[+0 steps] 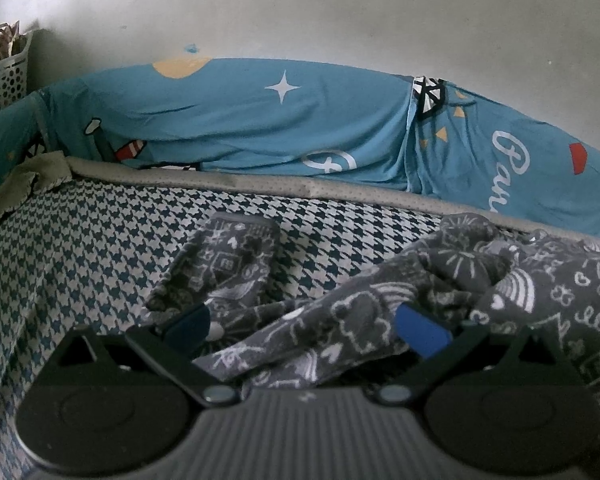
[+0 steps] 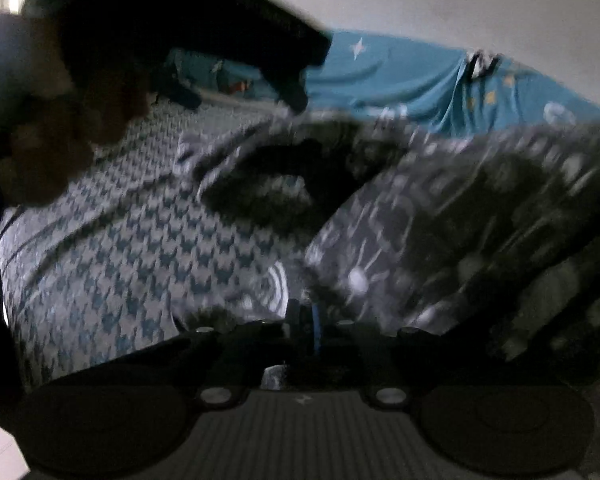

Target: Fold clothes

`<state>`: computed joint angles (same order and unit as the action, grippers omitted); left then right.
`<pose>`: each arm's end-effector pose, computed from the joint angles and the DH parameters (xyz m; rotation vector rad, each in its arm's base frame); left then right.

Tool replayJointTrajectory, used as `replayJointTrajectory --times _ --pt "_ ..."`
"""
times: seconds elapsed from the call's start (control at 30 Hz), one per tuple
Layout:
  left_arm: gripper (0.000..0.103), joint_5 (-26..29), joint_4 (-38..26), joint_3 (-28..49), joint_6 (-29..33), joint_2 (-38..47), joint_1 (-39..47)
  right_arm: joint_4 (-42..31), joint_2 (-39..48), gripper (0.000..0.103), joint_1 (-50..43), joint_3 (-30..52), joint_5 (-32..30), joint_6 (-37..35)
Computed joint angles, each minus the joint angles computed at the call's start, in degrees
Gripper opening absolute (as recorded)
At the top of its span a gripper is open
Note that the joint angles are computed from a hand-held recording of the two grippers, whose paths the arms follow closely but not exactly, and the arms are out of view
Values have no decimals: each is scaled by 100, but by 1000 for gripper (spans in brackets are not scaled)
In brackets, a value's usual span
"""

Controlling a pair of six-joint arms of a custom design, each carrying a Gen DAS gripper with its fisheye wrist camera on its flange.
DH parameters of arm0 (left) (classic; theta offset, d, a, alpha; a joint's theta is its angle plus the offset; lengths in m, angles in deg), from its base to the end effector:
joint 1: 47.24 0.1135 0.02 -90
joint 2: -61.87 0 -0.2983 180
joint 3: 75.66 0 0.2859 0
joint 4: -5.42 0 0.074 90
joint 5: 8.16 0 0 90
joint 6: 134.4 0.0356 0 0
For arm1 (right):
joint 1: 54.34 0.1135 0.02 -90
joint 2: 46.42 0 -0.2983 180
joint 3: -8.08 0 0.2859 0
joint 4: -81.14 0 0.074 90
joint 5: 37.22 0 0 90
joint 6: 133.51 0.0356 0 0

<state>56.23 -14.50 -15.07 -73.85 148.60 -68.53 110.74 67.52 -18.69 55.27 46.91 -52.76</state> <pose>0.3161 -0.1067 0.2090 -0.3690 2.2485 0.0738 0.2751 0.2018 0.0574 -0.9079 2.0479 0.3659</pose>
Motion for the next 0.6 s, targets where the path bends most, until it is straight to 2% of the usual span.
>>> replayJointTrajectory --times 0.3,0.47,0.6 --pt "103 -45 -32 69 -29 87 -48 886 -1234 7 -640 -596 101 494" --pt "103 -80 -39 152 -4 227 -154 1137 -1783 3 -1232 -716 380 901" --pt "103 -86 -46 240 2 363 -236 986 -2030 3 -1750 -668 387 1260"
